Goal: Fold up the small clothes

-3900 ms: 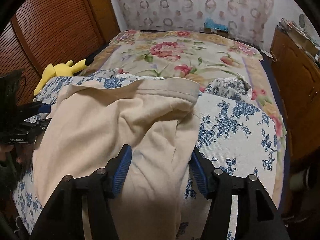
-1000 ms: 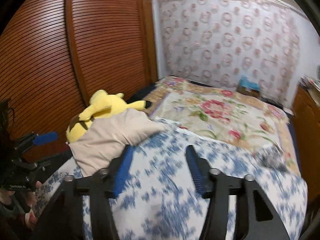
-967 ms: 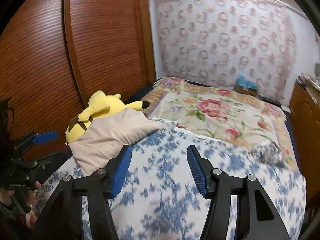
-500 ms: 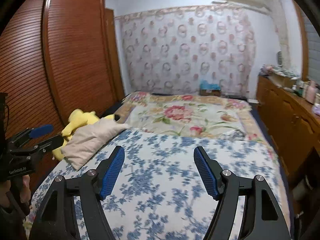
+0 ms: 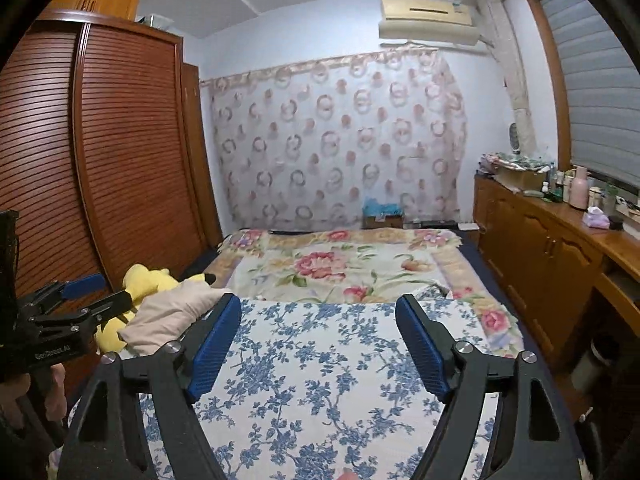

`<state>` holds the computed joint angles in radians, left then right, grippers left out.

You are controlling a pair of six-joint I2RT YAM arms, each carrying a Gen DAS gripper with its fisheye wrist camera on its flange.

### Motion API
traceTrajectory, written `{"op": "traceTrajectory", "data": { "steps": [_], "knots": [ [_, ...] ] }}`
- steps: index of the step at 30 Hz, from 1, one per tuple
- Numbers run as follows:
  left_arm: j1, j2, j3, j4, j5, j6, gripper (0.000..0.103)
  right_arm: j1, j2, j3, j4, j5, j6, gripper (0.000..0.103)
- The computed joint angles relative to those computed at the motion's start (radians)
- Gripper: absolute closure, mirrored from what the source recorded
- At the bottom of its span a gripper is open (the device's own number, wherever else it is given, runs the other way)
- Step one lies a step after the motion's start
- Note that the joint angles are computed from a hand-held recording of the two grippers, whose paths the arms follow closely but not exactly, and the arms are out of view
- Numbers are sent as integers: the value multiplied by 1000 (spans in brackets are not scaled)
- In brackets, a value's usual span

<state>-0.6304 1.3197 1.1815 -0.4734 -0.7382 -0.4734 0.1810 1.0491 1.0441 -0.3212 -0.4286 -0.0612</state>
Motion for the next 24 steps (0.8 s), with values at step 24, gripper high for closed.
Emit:
{"op": "traceTrajectory", "data": {
  "steps": [24],
  "knots": [
    [-69, -24, 8, -81, -123, -73, 24, -3, -21, -102, 105, -10, 4, 20]
  ]
}}
